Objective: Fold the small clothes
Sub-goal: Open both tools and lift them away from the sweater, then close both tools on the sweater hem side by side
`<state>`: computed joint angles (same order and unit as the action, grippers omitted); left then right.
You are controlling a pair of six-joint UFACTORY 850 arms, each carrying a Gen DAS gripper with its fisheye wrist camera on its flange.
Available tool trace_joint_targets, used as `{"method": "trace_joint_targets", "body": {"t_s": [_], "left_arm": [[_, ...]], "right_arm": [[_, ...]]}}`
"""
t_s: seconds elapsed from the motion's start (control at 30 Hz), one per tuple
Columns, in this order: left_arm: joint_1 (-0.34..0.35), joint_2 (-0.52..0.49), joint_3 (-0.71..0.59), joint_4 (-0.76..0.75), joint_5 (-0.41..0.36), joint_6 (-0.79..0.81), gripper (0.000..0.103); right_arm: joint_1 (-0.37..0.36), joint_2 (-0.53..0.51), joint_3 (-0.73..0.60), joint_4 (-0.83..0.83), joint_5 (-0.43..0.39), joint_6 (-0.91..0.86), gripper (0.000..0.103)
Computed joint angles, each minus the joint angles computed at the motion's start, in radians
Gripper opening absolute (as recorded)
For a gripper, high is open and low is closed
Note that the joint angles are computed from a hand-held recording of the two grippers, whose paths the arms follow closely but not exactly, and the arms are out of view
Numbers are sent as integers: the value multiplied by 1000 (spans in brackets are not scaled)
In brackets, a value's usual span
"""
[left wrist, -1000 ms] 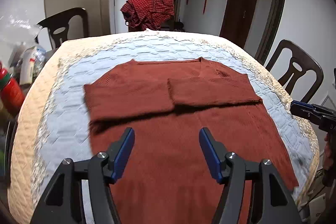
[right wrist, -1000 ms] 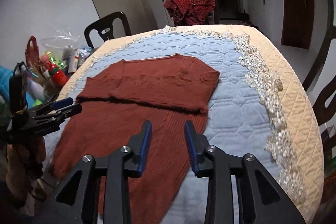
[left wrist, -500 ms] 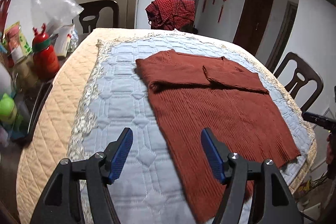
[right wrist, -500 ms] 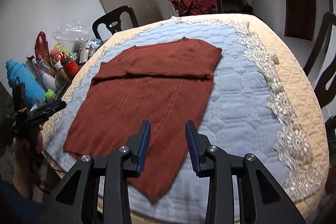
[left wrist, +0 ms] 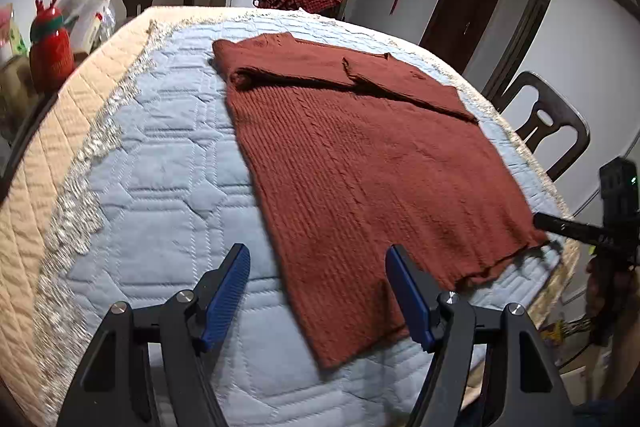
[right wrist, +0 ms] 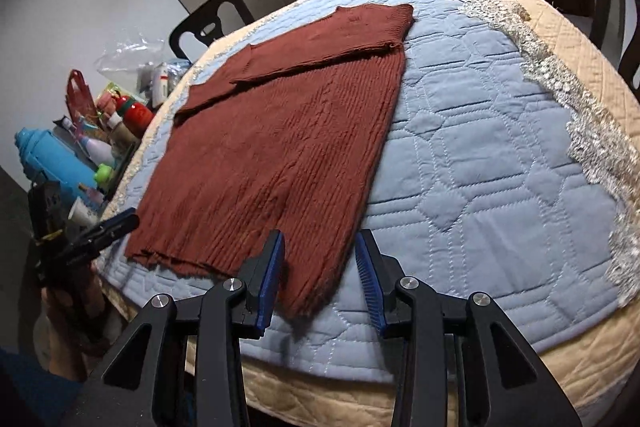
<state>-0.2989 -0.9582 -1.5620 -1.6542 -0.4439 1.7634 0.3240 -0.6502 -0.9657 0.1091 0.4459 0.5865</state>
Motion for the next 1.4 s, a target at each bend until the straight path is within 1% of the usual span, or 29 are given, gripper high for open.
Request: {"method": "trace_joint_targets", "body": {"t_s": [0.13, 0.2, 0.27, 0.47, 0.57, 0.63, 0.7, 0.77, 0.8, 0.83, 0.87, 0.9, 0.93, 1.0, 1.07, 1.23, 1.3, 1.4], "left_arm": [[2, 1, 5, 31, -38, -50, 72], [3, -5, 0, 49, -56, -85, 72], [1, -6, 3, 31, -55, -81, 73], [-9, -4, 0, 54, -31, -100, 76], [-11, -6, -4, 45, -35, -131, 81], [-11, -6, 1, 4, -38, -134, 82], [-16, -3, 2, 8, -20, -134, 82], [-21, 2, 11, -14, 2, -104, 75], [-23, 6, 16, -36, 16, -85, 65], [-23, 7, 18, -38, 22, -80, 51], [-20, 6, 15, -24, 21, -97, 45], [-16, 3, 10, -5, 13, -124, 33], [-11, -3, 1, 24, -8, -163, 25], [0, -13, -11, 49, -49, -206, 17], [11, -16, -15, 41, -89, -209, 15], [33, 4, 16, -67, -149, -106, 14], [42, -5, 8, -63, -167, -121, 13], [49, -25, -13, -21, -176, -187, 12]], "right_arm": [[-8, -9, -4, -144, 22, 131, 38], [-7, -17, -14, -165, 22, 149, 38], [-12, -23, -20, -205, 34, 187, 38], [-19, -35, -13, -236, 96, 249, 38], [-20, -39, -10, -233, 119, 263, 37], [-17, -39, -11, -202, 108, 244, 28], [-11, -38, -17, -154, 79, 199, 11], [-11, -38, -14, -148, 82, 196, 10], [-12, -39, -14, -149, 88, 199, 10], [-11, -38, -10, -146, 94, 197, 9], [-12, -37, -7, -146, 101, 197, 9], [-12, -35, -2, -148, 112, 198, 9], [-13, -33, 4, -147, 123, 198, 9], [-13, -27, 14, -139, 139, 188, 9], [-16, -16, 33, -139, 160, 184, 8], [-20, 13, 80, -112, 202, 168, 8], [-26, 13, 90, -115, 216, 178, 8], [-35, -3, 81, -148, 217, 222, 7]]}}
